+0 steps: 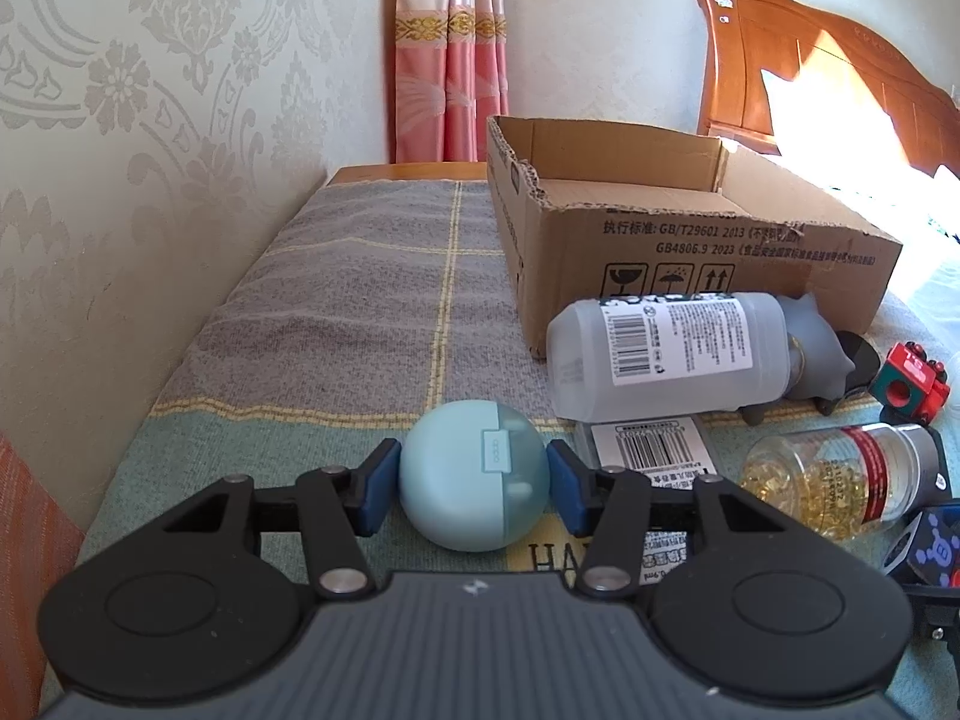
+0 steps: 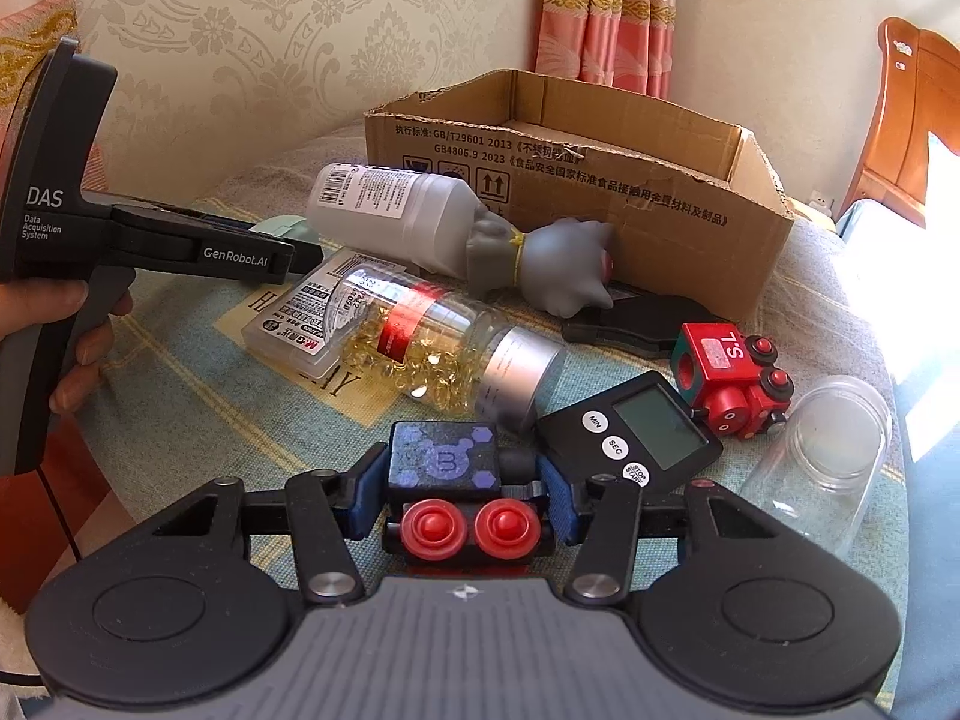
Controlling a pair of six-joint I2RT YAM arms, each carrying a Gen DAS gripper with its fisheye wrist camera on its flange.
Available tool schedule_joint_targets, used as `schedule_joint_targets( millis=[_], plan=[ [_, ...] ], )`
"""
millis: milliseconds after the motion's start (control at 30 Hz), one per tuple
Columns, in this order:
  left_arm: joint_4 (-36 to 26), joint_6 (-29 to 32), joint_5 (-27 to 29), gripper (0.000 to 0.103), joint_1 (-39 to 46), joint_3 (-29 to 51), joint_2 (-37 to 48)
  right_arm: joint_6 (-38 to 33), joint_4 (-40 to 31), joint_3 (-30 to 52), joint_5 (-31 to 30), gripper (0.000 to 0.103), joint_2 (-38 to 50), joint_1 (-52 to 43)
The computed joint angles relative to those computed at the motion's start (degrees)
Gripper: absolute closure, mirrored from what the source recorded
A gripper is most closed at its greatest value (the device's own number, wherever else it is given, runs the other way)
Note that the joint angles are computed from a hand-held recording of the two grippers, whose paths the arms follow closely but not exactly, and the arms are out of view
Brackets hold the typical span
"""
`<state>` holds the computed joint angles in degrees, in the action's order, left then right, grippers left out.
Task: Organize rigid objects
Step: 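Lift the mint-green case with the left tool while the right tool grasps the blue-red toy block, then lower the case into the box and open the left tool while the right tool drops the block in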
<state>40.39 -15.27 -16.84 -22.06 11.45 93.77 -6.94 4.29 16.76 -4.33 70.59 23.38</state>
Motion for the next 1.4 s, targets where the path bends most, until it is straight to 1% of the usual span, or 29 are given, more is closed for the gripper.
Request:
schedule_joint_targets(
  millis=[67,200,333,467,567,667,733,800,933,1033,1200,1300,1400],
  plan=[
    [-2.14,-0.08,0.51,0.051,0.31,0.45,-1.09,-0.08,-0.83,0.51,-0.74,0.047,0.13,-0.72],
    [-6.25,0.38,0.1,0.051,0.14,0.38,-4.59,-1.0,-3.21,0.94,-0.31,0.047,-1.36,-0.44],
    [-12.27,0.57,0.5,0.051,0.07,0.41,-9.8,-2.81,-6.7,2.09,-1.24,0.047,-3.75,-1.35],
    [-20.74,0.71,0.92,0.051,-0.62,1.11,-16.5,-5.29,-11.22,3.86,-2.77,0.047,-6.77,-2.85],
    [-29.24,0.97,1.26,0.051,-1.76,2.35,-23.46,-7.69,-14.71,5.45,-4.26,0.047,-9.16,-4.57],
    [-35.38,1.77,1.43,0.051,-2.65,4.27,-28.29,-10.38,-17.19,7.68,-5.19,0.047,-10.4,-6.63],
    [-38.38,2.28,1.54,0.051,-3.16,5.98,-31.05,-12.0,-18.01,9.26,-6.29,0.047,-10.36,-8.29],
    [-39.43,2.87,1.91,0.051,-3.26,8.0,-32.0,-13.66,-18.09,11.29,-7.41,0.047,-9.63,-10.15],
    [-37.61,5.09,2.52,0.051,-3.37,12.69,-28.84,-15.08,-16.06,15.23,-9.36,0.047,-6.25,-12.84],
    [-35.38,6.58,4.47,0.051,-2.09,17.41,-23.73,-15.33,-13.75,18.28,-10.09,0.047,-2.9,-14.01],
    [-31.63,9.01,6.22,0.051,0.14,26.62,-11.85,-15.67,-11.37,24.25,-11.0,0.047,3.61,-14.91],
    [-31.6,9.13,8.28,0.051,1.98,33.23,-3.89,-15.34,-10.35,27.41,-10.7,0.047,7.32,-15.02],
    [-33.13,9.8,8.44,0.051,2.67,40.18,3.83,-15.34,-10.29,30.69,-11.16,0.047,11.23,-15.64]
  ],
)
